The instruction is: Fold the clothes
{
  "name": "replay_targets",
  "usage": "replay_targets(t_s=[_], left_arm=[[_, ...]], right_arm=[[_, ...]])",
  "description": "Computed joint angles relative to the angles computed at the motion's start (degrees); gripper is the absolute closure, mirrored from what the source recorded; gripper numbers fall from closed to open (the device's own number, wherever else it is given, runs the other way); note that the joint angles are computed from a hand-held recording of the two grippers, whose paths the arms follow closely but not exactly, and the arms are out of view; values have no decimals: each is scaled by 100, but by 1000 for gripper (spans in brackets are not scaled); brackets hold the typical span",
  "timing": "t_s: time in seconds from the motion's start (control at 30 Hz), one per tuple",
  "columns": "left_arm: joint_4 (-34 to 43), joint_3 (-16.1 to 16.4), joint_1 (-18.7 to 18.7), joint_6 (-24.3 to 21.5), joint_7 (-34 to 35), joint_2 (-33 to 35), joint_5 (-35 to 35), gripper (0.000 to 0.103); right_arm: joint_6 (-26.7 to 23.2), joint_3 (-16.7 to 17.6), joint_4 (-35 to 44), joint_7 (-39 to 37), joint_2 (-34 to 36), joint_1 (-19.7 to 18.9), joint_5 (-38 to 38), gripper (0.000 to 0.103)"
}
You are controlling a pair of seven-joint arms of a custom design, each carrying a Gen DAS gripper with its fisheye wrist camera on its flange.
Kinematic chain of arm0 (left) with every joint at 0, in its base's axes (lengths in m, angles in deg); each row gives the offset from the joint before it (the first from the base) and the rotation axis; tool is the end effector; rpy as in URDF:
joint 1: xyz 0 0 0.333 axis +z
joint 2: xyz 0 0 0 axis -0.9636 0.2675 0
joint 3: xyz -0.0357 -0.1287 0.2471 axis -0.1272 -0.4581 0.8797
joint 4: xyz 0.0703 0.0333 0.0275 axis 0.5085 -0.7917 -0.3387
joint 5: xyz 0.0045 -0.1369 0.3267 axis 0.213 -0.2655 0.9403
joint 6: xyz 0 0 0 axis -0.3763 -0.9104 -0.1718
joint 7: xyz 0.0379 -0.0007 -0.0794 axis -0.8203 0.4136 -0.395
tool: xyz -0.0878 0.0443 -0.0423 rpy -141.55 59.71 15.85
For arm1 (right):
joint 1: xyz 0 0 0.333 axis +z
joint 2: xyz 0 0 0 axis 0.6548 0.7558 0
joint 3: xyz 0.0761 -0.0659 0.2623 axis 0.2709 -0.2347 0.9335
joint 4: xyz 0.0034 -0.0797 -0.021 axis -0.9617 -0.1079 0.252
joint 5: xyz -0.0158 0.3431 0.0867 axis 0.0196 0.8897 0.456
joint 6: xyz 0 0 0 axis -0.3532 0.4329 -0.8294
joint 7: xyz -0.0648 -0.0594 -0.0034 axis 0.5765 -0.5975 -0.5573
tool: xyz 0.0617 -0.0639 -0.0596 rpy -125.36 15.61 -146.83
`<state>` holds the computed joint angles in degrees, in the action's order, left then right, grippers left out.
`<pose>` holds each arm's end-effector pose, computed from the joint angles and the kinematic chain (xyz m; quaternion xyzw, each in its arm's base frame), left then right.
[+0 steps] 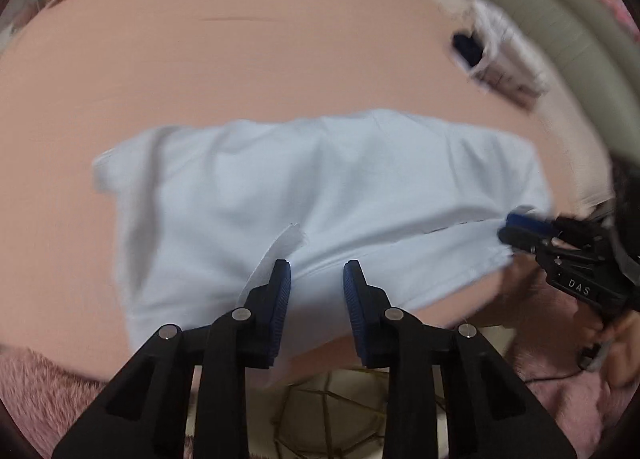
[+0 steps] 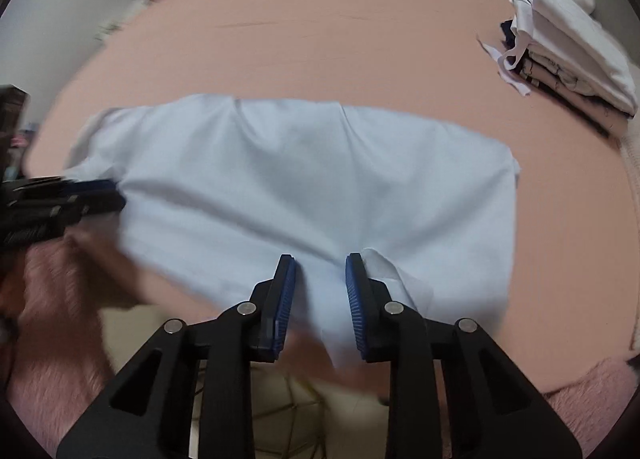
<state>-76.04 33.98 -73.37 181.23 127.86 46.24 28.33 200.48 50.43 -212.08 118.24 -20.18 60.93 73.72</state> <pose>0.6136 -0.1097 0.4202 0.5335 -0.8081 0.2491 0.0177 0.4557 0.2309 0.3643 -0.6347 0.7391 -0.0883 0.2076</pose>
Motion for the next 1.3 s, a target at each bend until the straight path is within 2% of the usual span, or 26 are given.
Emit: replay_targets(t_s=[0.07, 0.1, 0.2, 0.27, 0.33, 0.37, 0.43, 0.47, 0.5, 0.57, 0.63, 0.67, 0.7, 0.77, 0.83, 0.87, 0.9, 0.97, 1.0, 1.03, 1.07, 1.13, 1.17, 1.2, 1.23, 1.3], left_arm=[[148, -134, 183, 259, 360, 15, -636, 75], [264, -201, 224, 387, 513, 87, -909, 75], [940, -329, 144, 455, 411, 643, -1178, 75], [1087, -214, -117, 522, 27, 857, -655, 75], [954, 45, -310, 650, -402, 914, 67, 75], [835, 110, -324, 735, -517, 930, 339, 73], [731, -118, 155, 554, -375, 875, -237, 76], [583, -111, 247, 698, -537, 747, -282, 81], [385, -101, 277, 977, -541, 587, -341, 81], [117, -398, 557, 1327, 109, 367, -1035, 80], [215, -293, 375, 1415, 34, 455, -817, 79], [285, -220, 261, 1451, -90, 516, -604, 79], [384, 47, 9, 1486, -578, 626, -31, 79], [476, 221, 46, 1390, -1180, 751, 280, 79], [322, 174, 301, 1564, -1469, 704, 40, 78], [255, 168, 410, 1659, -1625, 684, -71, 72], [197, 119, 517, 1804, -1644, 664, -161, 72], [265, -406, 1038, 1682, -884, 693, -1031, 72], [317, -561, 1133, 1574, -529, 718, -1382, 72], [401, -524, 1028, 1494, -438, 754, -1332, 72], [430, -286, 762, 1568, -750, 804, -881, 72], [669, 472, 18, 1492, -1983, 992, 559, 72], [813, 671, -165, 1375, -2368, 1110, 1060, 74], [793, 669, -147, 1331, -2667, 1082, 1160, 75], [573, 468, 45, 1483, -2563, 908, 858, 75], [-137, -164, 474, 1908, -1402, 351, -108, 75]], right_arm=[[332, -51, -253, -121, -280, -49, 172, 76], [413, 55, -160, 331, -267, -271, -344, 75], [523, -102, 527, 2233, 190, -420, -2332, 70], [390, -251, 990, 2398, 683, -325, -2440, 70], [-332, -506, 1267, 2244, 1021, 8, -2285, 73], [-381, -600, 1129, 2274, 1033, 72, -2317, 74], [382, -688, 392, 2745, 644, -105, -2584, 83], [554, -741, 120, 2935, 428, -161, -2556, 95], [471, -785, -2, 3297, 237, -172, -2774, 90], [283, -746, -37, 4153, -22, -261, -3595, 84], [396, -631, 79, 4256, -25, -417, -3889, 77], [278, -545, 234, 4053, 98, -452, -3738, 73], [0, -450, 396, 3537, 271, -455, -3256, 73], [-703, -483, 597, 2855, 548, -258, -2526, 75], [-465, -519, 60, 3465, 249, -354, -2908, 75], [-463, -548, -119, 3821, 72, -383, -3114, 68], [-524, -527, -193, 3997, -38, -431, -3235, 64], [-628, -450, -292, 4254, -223, -541, -3467, 64], [-626, -391, -245, 4240, -240, -578, -3630, 64], [-659, -338, -157, 4086, -199, -593, -3669, 64], [-757, -289, 1, 3713, -66, -579, -3516, 62], [-1281, -217, 253, 3229, 169, -486, -2952, 63], [-1251, -253, 126, 3343, 70, -488, -2745, 62], [-1208, -280, -6, 3449, -31, -504, -2537, 63], [-1117, -292, -186, 3652, -206, -521, -2486, 63], [-829, -206, -625, 4268, -742, -603, -2888, 61]])
